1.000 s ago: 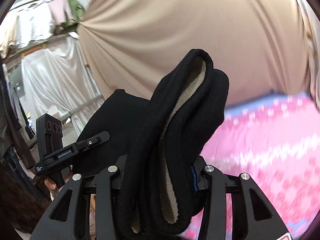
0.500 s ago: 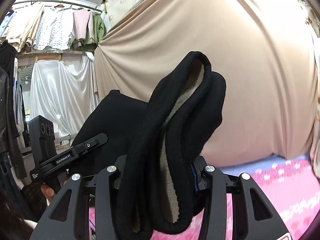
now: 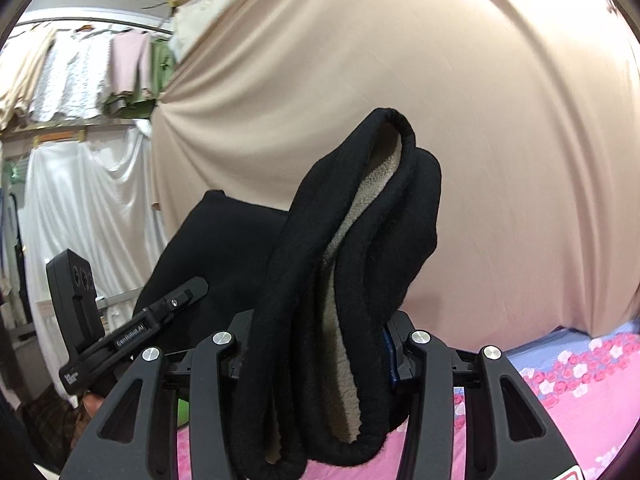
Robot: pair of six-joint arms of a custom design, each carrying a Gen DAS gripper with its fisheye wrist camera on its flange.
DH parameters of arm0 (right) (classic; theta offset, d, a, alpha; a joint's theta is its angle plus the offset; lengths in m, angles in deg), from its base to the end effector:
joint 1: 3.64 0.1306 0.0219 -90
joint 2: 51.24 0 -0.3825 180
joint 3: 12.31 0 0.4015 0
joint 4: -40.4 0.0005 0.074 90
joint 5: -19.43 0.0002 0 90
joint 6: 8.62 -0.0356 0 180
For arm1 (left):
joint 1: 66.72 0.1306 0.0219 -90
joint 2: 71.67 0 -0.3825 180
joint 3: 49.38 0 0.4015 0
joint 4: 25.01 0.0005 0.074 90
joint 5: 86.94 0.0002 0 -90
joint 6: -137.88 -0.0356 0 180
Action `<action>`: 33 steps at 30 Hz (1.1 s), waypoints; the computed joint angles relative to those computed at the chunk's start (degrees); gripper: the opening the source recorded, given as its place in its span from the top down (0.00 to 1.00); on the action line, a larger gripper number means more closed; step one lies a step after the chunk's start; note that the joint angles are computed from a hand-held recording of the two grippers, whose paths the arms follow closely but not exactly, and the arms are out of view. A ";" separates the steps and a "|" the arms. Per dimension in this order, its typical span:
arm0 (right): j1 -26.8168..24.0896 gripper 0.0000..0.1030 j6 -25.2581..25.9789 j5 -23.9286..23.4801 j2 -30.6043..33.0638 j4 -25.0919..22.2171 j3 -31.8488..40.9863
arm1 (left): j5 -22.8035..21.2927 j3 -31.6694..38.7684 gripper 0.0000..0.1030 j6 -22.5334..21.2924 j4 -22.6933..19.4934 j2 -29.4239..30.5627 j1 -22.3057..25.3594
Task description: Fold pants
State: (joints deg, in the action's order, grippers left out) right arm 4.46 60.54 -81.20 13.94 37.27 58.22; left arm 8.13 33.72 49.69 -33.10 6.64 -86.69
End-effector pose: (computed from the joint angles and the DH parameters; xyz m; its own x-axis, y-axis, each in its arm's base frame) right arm 0.3655 0.0581 0.5192 -0.0783 0.3420 -0.9364 -0.3136 0.8832 0.3488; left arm 0.4252 -0.1584 0.5322 -0.0674 -0.0090 -0.9977 0.4212 0.9062 -0.0366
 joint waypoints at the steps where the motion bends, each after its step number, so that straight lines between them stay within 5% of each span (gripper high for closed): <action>1: -0.70 0.58 -0.17 -0.39 1.80 0.47 0.57 | -0.20 1.16 0.64 -0.06 -0.51 1.91 0.13; 16: -7.20 0.58 -5.41 -7.24 30.32 3.73 9.91 | 2.69 18.96 0.64 4.01 -9.58 30.16 3.63; 28: -7.61 0.58 -5.33 -9.27 45.69 -4.89 16.70 | 4.52 25.28 0.64 5.62 -18.59 43.51 4.74; 31: -7.81 0.51 -5.42 -9.06 48.53 -8.53 18.02 | 5.86 24.25 0.54 8.07 -18.34 44.40 5.56; 33: -8.81 0.49 -7.08 -11.71 49.86 -10.17 18.65 | 6.48 23.81 0.36 9.74 -19.44 44.73 6.60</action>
